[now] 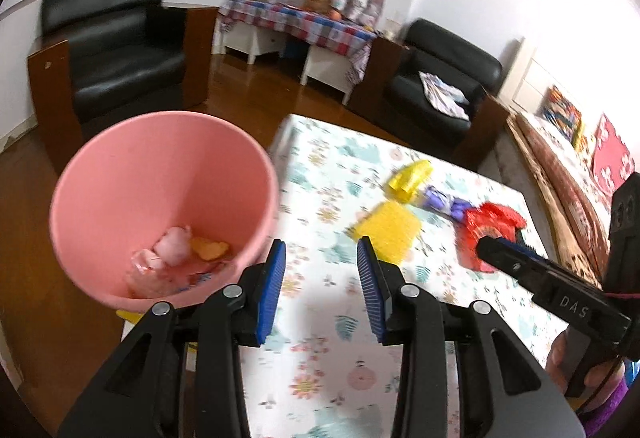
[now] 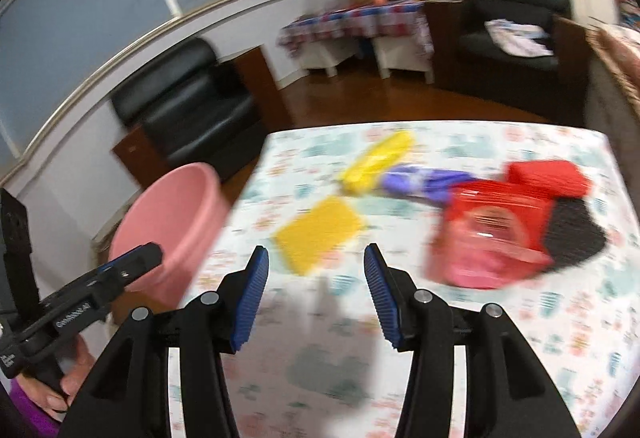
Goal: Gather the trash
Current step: 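Grasp the yellow foam net sleeve with the left tool while the right tool grasps the black foam net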
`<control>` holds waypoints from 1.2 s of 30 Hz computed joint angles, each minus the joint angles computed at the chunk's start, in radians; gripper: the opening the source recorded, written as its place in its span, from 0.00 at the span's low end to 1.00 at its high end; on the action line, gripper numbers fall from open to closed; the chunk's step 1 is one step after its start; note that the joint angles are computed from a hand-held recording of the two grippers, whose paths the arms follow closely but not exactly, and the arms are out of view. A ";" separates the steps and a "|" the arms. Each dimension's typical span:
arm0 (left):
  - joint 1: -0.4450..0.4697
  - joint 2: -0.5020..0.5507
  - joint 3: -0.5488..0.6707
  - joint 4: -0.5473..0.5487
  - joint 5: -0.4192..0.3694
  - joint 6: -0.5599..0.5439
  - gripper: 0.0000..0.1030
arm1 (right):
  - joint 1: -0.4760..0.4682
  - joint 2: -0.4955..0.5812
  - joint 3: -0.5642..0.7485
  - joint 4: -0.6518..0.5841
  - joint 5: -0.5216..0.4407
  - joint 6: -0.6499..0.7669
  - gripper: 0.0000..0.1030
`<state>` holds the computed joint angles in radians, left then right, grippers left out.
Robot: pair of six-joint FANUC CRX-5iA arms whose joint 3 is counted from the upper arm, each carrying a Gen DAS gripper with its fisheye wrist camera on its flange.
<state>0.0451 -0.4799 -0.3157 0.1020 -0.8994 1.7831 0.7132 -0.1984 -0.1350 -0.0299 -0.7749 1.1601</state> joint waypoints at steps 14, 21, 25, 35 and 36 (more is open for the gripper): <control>-0.158 0.218 0.118 -0.009 0.020 -0.090 0.36 | -0.098 -0.095 -0.136 0.105 0.023 -0.133 0.48; -0.237 0.343 0.227 -0.180 -0.040 0.002 0.36 | -0.137 -0.121 -0.193 0.201 0.051 -0.250 0.48; -0.258 0.387 0.266 -0.258 -0.076 0.074 0.36 | -0.183 -0.114 -0.203 0.199 0.059 -0.302 0.48; -0.240 0.379 0.245 -0.248 -0.060 0.073 0.09 | -0.333 -0.035 -0.117 -0.035 0.027 -0.255 0.48; -0.237 0.372 0.237 -0.233 -0.054 0.064 0.09 | -0.345 -0.028 -0.110 -0.056 0.027 -0.246 0.48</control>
<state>-0.1915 -0.1083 -0.0787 -0.1314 -0.9535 1.8475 0.3687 -0.2268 -0.2445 -0.0863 -0.7483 0.9141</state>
